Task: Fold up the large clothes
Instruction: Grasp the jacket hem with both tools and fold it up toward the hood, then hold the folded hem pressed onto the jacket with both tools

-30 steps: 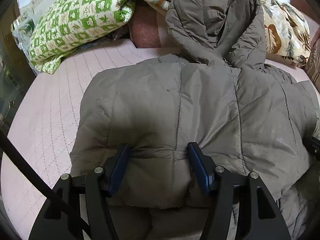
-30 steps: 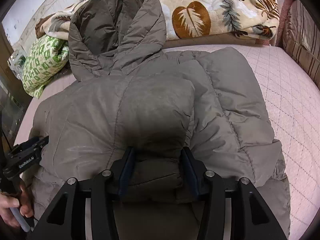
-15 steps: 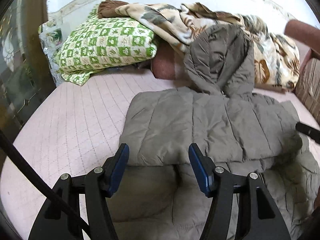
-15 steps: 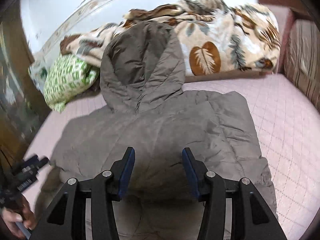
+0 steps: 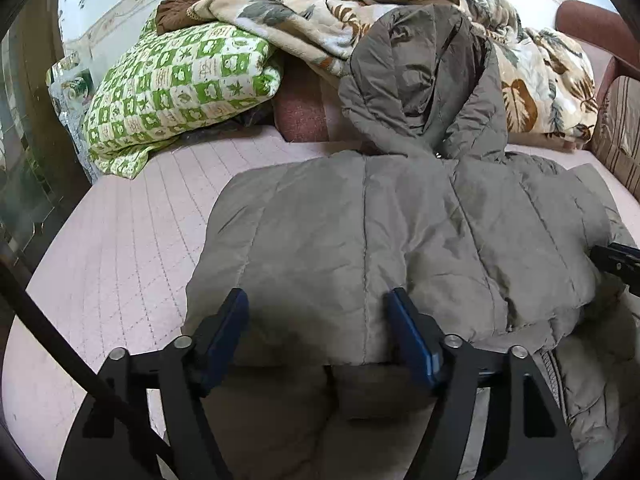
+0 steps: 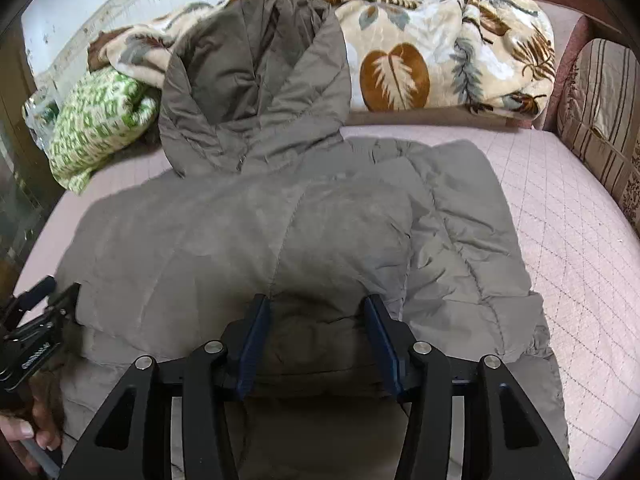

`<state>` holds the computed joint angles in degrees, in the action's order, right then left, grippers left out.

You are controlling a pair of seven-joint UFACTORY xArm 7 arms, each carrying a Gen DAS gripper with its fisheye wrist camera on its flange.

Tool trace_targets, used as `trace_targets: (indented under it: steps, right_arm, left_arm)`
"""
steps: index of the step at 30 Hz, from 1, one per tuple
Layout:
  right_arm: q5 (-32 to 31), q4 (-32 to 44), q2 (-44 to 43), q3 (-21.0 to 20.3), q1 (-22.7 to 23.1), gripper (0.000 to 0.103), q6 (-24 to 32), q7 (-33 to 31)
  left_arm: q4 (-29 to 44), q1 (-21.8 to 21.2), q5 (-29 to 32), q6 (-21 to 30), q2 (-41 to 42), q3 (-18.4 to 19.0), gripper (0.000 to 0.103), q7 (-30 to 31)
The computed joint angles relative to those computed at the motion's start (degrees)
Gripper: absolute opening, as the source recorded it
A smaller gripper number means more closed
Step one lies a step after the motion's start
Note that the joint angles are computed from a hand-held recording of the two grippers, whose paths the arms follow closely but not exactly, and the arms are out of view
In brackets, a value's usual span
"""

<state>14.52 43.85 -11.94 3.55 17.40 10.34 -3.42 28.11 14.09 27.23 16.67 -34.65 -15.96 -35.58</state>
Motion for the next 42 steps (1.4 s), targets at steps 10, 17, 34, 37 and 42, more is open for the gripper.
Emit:
trace_targets:
  steps: [10, 17, 34, 37, 42]
  right_arm:
    - [1.81, -2.92, -4.53, -1.40, 2.54, 0.056, -2.96, -0.43]
    - [0.49, -2.44, -3.42, -0.15, 2.52, 0.056, -3.24, 2.30]
    - [-11.86, 0.13, 2.20, 4.44, -1.91, 0.071, -1.15, 11.14]
    - [-9.85, 0.24, 2.26, 3.20, -0.58, 0.071, -0.95, 9.34]
    - [-10.32, 0.27, 2.32, 3.61, -0.93, 0.071, -0.93, 9.86]
  left_arm:
    - [-2.33, -0.25, -1.96, 0.08, -6.50, -1.21, 0.074, -2.63]
    - [-1.83, -1.61, -2.81, 0.15, -5.83, -2.23, 0.074, -1.35]
    - [0.64, -2.43, -3.59, -0.86, 3.18, 0.31, 0.085, -1.42]
    - [0.81, -2.46, -3.14, -0.90, 3.54, 0.52, 0.086, -1.78]
    - [0.73, -2.88, -2.86, -0.92, 3.52, 1.09, 0.086, -1.76]
